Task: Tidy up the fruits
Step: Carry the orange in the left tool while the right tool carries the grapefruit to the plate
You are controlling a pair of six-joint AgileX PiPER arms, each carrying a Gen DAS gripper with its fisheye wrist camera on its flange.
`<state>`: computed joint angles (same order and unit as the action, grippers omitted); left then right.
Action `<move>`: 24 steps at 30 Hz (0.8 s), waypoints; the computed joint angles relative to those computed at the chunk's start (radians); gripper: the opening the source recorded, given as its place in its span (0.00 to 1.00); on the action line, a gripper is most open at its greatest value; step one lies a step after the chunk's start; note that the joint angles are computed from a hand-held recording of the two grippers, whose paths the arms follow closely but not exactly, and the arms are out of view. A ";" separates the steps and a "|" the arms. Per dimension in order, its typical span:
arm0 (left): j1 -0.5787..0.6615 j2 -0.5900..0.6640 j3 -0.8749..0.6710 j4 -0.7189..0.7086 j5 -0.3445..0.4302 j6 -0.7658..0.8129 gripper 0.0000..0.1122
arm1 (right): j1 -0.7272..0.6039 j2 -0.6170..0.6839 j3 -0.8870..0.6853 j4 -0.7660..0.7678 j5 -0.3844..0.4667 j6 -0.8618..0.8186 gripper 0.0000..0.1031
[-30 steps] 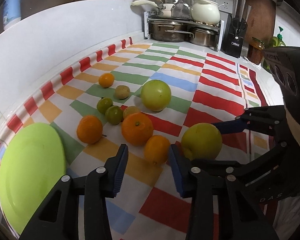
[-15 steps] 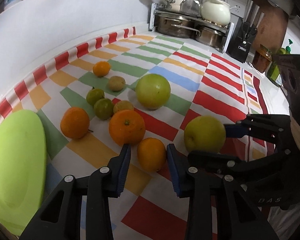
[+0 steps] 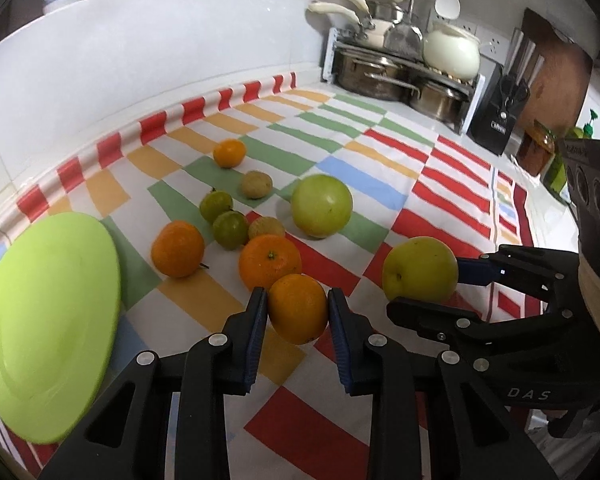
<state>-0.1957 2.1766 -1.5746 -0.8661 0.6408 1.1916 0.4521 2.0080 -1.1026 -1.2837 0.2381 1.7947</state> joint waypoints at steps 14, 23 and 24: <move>0.041 -0.219 0.247 -0.205 -0.182 0.070 0.28 | 0.042 -0.090 0.001 -0.062 0.009 -0.028 0.50; 0.090 -0.317 0.348 -0.346 -0.252 0.165 0.28 | 0.066 -0.089 -0.068 -0.039 -0.011 -0.108 0.50; 0.094 -0.324 0.355 -0.352 -0.259 0.166 0.28 | 0.067 -0.087 -0.074 -0.044 -0.013 -0.105 0.50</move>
